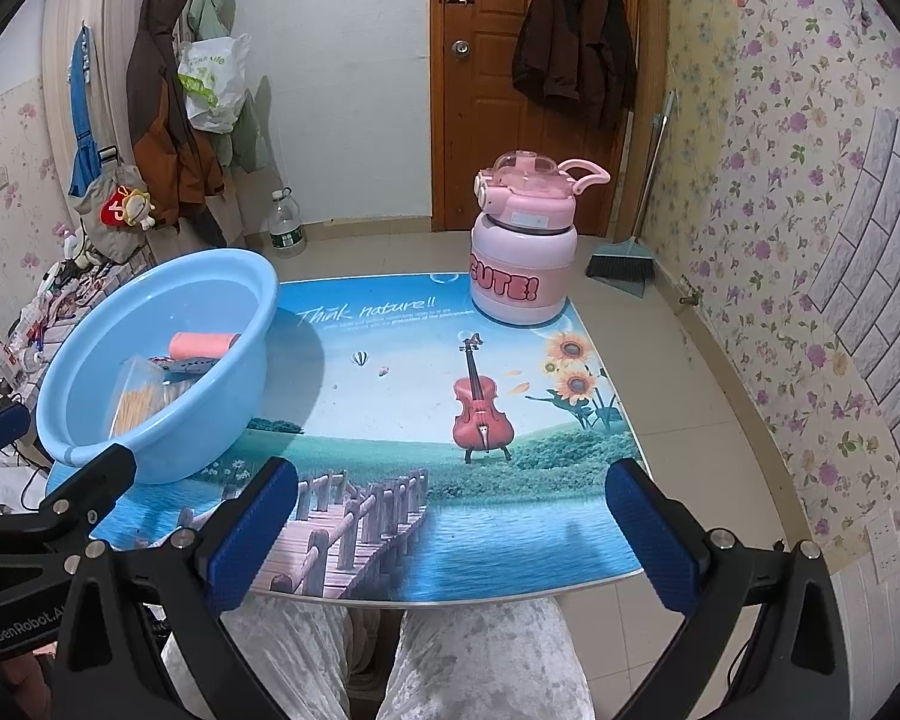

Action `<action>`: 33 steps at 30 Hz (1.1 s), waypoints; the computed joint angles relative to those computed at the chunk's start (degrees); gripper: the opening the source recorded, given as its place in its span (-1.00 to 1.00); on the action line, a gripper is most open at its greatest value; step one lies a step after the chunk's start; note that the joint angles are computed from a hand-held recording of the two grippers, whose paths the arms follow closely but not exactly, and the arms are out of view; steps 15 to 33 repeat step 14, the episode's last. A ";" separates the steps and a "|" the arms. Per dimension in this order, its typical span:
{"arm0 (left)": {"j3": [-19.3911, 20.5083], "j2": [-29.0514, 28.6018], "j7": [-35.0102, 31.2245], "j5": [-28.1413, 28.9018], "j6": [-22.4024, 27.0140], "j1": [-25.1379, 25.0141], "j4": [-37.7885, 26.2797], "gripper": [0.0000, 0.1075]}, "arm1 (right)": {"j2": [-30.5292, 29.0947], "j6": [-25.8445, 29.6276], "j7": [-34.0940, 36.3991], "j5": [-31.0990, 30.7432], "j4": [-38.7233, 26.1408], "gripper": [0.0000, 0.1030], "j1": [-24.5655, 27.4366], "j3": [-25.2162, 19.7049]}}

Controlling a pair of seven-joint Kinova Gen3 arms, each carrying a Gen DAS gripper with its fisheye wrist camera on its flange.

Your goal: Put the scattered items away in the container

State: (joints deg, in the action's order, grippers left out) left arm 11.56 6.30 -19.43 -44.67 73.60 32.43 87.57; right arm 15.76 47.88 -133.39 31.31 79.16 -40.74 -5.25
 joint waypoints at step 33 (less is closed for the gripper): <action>0.37 -0.81 -0.10 0.49 -1.70 -0.74 1.24 0.92 | 0.45 0.24 1.16 -0.92 -0.26 1.00 0.26 0.06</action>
